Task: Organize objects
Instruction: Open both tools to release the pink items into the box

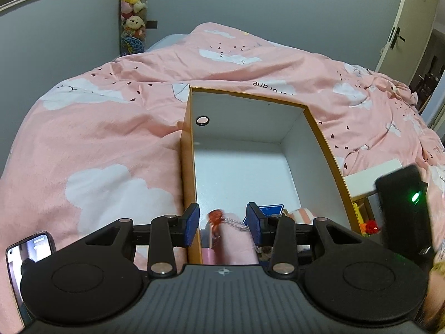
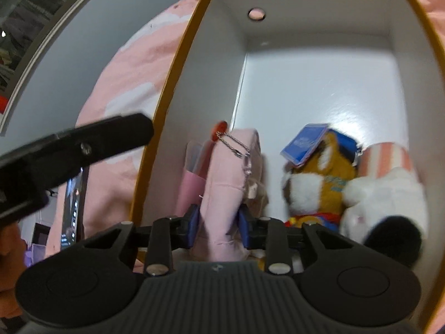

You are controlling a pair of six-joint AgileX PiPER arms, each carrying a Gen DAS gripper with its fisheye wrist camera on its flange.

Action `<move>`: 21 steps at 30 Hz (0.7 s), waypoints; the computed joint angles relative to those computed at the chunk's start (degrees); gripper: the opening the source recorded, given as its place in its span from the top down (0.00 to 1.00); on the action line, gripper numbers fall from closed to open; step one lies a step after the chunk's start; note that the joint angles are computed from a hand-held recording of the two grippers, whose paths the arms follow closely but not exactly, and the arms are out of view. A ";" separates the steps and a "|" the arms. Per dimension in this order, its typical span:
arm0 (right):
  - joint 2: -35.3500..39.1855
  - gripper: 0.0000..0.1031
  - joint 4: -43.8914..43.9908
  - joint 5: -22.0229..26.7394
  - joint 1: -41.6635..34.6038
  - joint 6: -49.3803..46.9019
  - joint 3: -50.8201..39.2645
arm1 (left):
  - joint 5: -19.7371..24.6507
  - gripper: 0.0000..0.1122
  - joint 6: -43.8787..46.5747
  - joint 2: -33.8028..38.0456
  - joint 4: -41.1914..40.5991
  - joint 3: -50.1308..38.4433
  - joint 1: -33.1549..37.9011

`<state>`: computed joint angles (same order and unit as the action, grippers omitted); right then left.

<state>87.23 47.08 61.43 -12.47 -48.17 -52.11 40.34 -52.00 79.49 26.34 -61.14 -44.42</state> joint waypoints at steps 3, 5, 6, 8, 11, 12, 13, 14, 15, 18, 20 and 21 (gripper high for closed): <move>-0.92 0.70 0.56 -1.76 1.03 -1.44 1.83 | -0.88 0.60 0.35 0.31 -0.09 0.09 0.06; -1.68 0.65 0.24 -1.62 0.37 -2.10 2.04 | -0.64 0.60 -0.53 0.70 1.27 0.15 -0.64; -2.27 0.63 0.04 -1.63 0.01 -2.52 2.26 | -0.37 0.60 -1.07 1.08 2.33 0.12 -1.13; -3.58 0.61 -0.38 -1.92 -0.52 -3.22 2.70 | 0.18 0.60 -2.30 1.62 4.22 0.12 -2.10; -5.10 0.57 -0.95 -2.12 -1.58 -4.33 3.65 | -0.15 0.59 -2.56 1.50 4.58 0.58 -2.46; -5.31 0.57 -0.81 -1.63 -2.31 -4.72 3.72 | -0.41 0.60 -2.35 1.19 4.08 0.85 -2.33; -5.18 0.54 -0.64 -1.73 -2.67 -4.99 3.77 | -0.52 0.60 -2.26 1.06 3.88 0.92 -2.19; -5.43 0.54 -0.78 -1.59 -3.16 -4.99 3.67 | -0.52 0.59 -2.50 0.85 4.05 1.08 -2.19; -5.77 0.54 -0.77 -1.40 -3.73 -5.28 3.65 | -0.56 0.60 -2.60 0.84 4.18 1.12 -2.15; -6.82 0.52 -0.74 -0.34 -5.57 -6.20 3.51 | -0.91 0.60 -2.43 0.70 3.88 1.33 -2.10; -7.72 0.52 -1.18 -0.64 -6.15 -6.23 3.50 | -1.16 0.60 -2.03 0.63 3.56 1.40 -2.14; -8.20 0.52 -1.68 -0.66 -6.66 -6.05 3.44 | -1.19 0.60 -1.94 0.56 3.45 1.42 -2.19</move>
<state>79.04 45.40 60.77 -19.13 -54.22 -48.66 39.15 -53.94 80.05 29.78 -59.72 -46.61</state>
